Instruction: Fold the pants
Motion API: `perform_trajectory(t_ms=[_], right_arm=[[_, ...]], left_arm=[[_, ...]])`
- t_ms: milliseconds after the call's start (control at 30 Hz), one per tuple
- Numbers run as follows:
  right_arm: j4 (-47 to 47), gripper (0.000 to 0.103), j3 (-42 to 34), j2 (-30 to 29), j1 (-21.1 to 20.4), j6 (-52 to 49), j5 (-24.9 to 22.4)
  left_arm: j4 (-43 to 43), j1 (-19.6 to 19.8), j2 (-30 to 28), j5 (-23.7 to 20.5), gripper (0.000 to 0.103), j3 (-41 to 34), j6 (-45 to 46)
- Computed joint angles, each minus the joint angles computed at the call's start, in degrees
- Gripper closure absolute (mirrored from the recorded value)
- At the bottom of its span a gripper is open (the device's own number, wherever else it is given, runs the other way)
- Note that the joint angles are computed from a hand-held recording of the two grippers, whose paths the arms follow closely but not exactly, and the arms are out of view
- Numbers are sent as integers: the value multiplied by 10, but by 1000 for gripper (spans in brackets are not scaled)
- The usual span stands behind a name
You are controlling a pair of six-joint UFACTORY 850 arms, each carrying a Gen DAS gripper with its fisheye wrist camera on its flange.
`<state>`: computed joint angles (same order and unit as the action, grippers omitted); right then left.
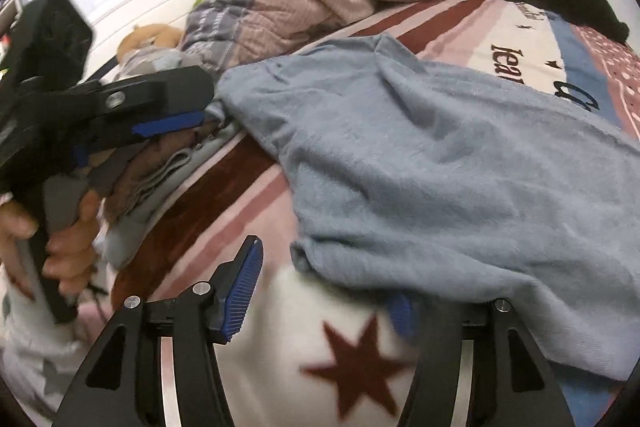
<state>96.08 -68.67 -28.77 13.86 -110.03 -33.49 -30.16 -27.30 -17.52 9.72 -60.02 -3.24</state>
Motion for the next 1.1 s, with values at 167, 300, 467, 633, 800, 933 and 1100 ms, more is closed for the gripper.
perform_trajectory(t_ms=[167, 300, 467, 633, 800, 933, 1100], right_arm=[[2, 94, -23, -14, -4, 25, -22], [-41, 97, -8, -4, -13, 1, -57], [-100, 97, -4, -3, -24, 14, -80], [-163, 80, -7, 5, -28, 79, -78], [-232, 75, 36, 70, -60, 88, -106], [-229, 63, 22, 90, -74, 70, -83], [-297, 49, -101, 17, -50, 106, 15]], left_arm=[[-24, -1, 0, -1, 7, 0, 28], [-50, -1, 0, -4, 7, -1, 56], [-179, -3, -9, -15, 7, -14, 186], [-277, -7, -11, -8, 7, -17, 277], [-230, -13, -8, 5, 7, -17, 231], [-226, -14, -8, 17, 7, -20, 223], [-246, -10, -23, 13, 7, -48, 264]])
